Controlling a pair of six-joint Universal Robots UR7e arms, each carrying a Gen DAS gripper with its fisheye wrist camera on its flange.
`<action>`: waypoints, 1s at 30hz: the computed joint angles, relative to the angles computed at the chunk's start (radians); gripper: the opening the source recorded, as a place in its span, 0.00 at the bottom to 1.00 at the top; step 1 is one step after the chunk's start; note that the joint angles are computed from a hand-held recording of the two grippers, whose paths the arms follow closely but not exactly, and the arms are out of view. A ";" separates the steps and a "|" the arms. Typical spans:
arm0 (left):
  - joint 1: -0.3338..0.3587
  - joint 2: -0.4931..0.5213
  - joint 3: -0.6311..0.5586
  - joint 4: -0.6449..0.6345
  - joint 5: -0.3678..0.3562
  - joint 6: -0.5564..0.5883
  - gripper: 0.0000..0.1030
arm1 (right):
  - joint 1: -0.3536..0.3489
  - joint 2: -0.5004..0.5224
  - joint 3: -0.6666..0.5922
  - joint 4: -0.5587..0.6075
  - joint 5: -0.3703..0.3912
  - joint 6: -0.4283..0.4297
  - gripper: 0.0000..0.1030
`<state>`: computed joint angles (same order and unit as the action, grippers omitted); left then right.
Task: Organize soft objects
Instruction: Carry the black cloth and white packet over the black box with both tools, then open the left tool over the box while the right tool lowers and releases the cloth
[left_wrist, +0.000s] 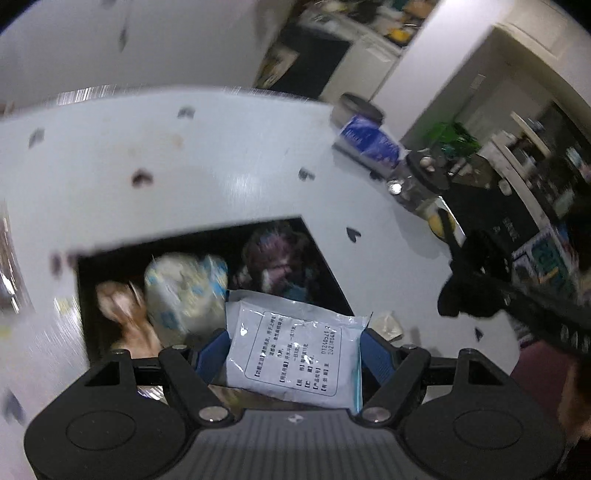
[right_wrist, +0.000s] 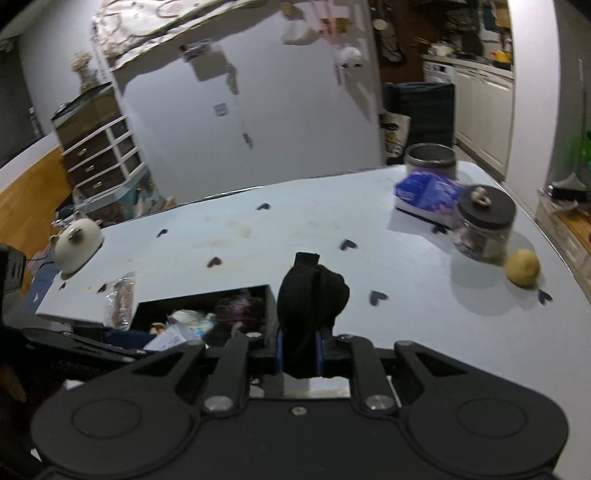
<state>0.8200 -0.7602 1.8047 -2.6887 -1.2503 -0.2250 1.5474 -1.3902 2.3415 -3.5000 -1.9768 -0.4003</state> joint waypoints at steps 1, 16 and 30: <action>0.003 0.007 -0.007 0.016 -0.008 -0.048 0.75 | -0.004 -0.004 0.003 0.000 -0.003 0.007 0.16; 0.095 0.056 0.082 -0.227 -0.183 -0.570 0.75 | -0.036 -0.053 0.042 0.020 -0.035 0.028 0.16; 0.074 0.040 0.120 -0.341 -0.187 -0.578 0.97 | -0.017 -0.071 0.033 0.070 -0.014 -0.041 0.17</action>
